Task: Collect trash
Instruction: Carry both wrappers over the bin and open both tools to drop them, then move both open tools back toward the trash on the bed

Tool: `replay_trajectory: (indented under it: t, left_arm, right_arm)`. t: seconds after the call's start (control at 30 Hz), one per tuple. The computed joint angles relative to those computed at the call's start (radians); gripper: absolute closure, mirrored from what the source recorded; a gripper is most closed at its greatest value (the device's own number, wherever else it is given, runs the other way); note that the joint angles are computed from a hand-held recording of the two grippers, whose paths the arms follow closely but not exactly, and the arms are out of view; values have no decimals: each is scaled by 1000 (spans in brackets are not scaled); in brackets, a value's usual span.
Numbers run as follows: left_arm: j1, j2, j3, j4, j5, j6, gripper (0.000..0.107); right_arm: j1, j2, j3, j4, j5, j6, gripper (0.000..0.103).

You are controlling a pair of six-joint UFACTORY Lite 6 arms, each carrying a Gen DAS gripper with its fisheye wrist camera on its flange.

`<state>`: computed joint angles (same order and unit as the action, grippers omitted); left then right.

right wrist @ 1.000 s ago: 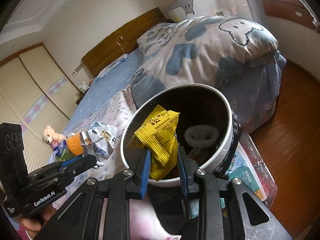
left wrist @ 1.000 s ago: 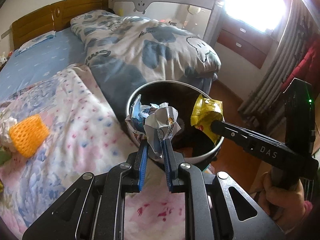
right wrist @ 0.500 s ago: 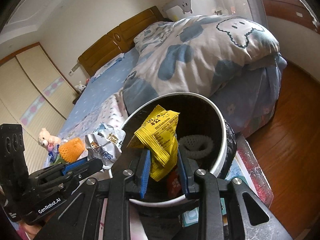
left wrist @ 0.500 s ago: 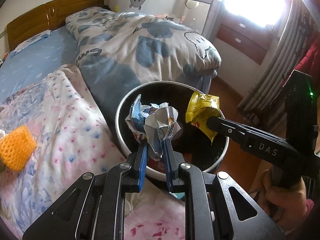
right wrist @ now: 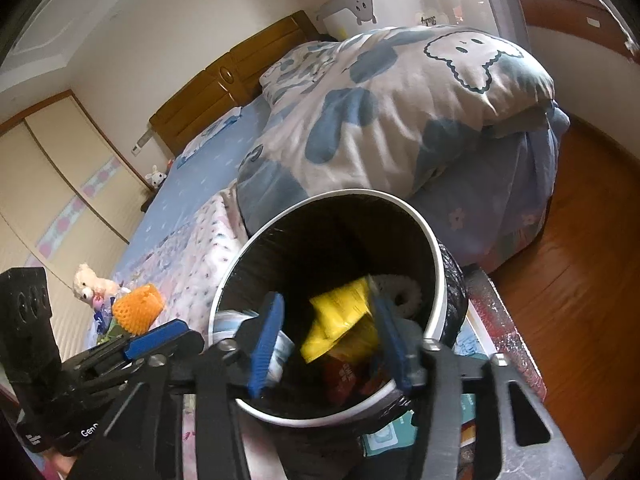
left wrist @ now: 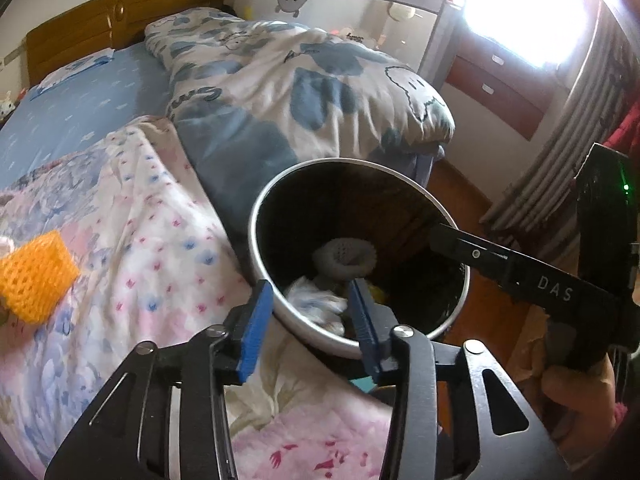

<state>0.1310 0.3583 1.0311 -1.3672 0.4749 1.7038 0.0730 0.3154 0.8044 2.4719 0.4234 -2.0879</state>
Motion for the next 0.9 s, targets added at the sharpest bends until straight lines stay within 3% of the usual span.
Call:
replay_trajectory:
  t: [0.1,0.17,0.23,0.57,0.9]
  left_arm:
    - [36,-27,-46,-25,15,40,65]
    - [75,-46,-83,-38,32,72,63]
    - [122,-58,-113,-40,46,97,63]
    - [378,-74,-167,4,116,157,63]
    - [598,-7,-92,79,181,133,60]
  right_arm:
    - [13,-13,-17,27,2,-15,47]
    - [27,-33,-40,69,12,-44,37]
    - [49,-54,-64,126,25,-84,34]
    - [232,-62,-63,331,27,-200,25]
    - [443,27,55,499,-15,-317,21]
